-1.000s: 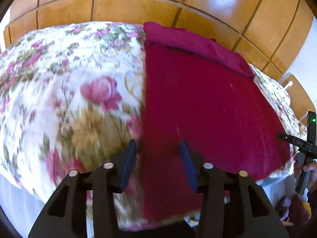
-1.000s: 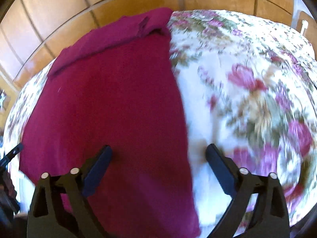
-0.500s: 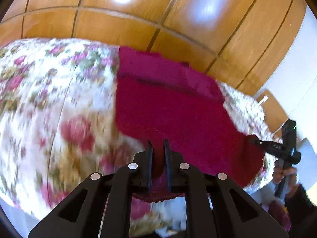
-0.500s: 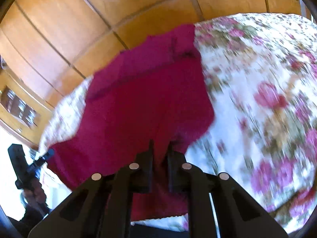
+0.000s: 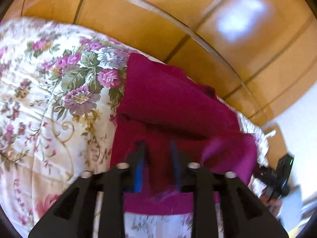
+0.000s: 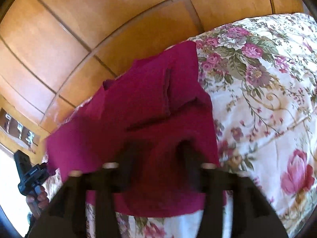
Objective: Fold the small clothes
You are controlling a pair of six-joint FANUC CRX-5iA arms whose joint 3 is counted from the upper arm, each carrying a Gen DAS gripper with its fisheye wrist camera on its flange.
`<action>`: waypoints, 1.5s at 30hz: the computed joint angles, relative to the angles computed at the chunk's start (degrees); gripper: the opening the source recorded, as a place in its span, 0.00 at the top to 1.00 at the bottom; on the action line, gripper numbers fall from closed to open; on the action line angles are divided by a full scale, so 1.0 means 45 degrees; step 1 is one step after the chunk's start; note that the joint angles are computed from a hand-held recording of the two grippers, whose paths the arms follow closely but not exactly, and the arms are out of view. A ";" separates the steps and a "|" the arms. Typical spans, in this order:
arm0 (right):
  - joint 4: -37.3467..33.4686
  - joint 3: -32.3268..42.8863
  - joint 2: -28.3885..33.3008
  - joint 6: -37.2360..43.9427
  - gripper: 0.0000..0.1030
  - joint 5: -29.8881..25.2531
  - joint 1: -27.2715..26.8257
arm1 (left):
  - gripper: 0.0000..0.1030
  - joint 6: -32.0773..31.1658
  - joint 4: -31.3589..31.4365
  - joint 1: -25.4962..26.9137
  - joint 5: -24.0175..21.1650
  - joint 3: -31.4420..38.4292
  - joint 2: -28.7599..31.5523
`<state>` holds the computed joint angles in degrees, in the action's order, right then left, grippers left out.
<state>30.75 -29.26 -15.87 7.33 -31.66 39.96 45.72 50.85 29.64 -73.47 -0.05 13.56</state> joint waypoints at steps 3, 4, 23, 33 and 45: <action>0.0360 -0.0290 -0.0217 -0.0513 0.20 0.0596 -0.0252 | 0.33 0.0480 0.0713 0.0138 0.0859 -0.0204 0.0034; 0.0516 -0.0456 -0.0387 -0.0679 0.18 0.0690 -0.0262 | 0.33 0.0500 0.0918 0.0248 0.0855 -0.0240 0.0093; 0.1711 -0.1798 -0.0435 -0.1535 0.77 -0.0691 0.0651 | 0.85 -0.2386 -0.1243 0.0622 0.0645 -0.2288 -0.1276; 0.1573 -0.2443 -0.2362 -0.2077 0.86 -0.1648 0.2307 | 0.89 -0.3405 -0.0999 0.1852 -0.0946 -0.2766 -0.1919; 0.0793 -0.3623 -0.4812 -0.3664 0.86 -0.5206 0.6793 | 0.87 -0.5484 -0.2336 0.4932 -0.3777 -0.4553 -0.4021</action>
<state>34.32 -45.56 -37.52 -9.16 -55.09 70.53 21.04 40.34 51.84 -90.47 -20.54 -4.54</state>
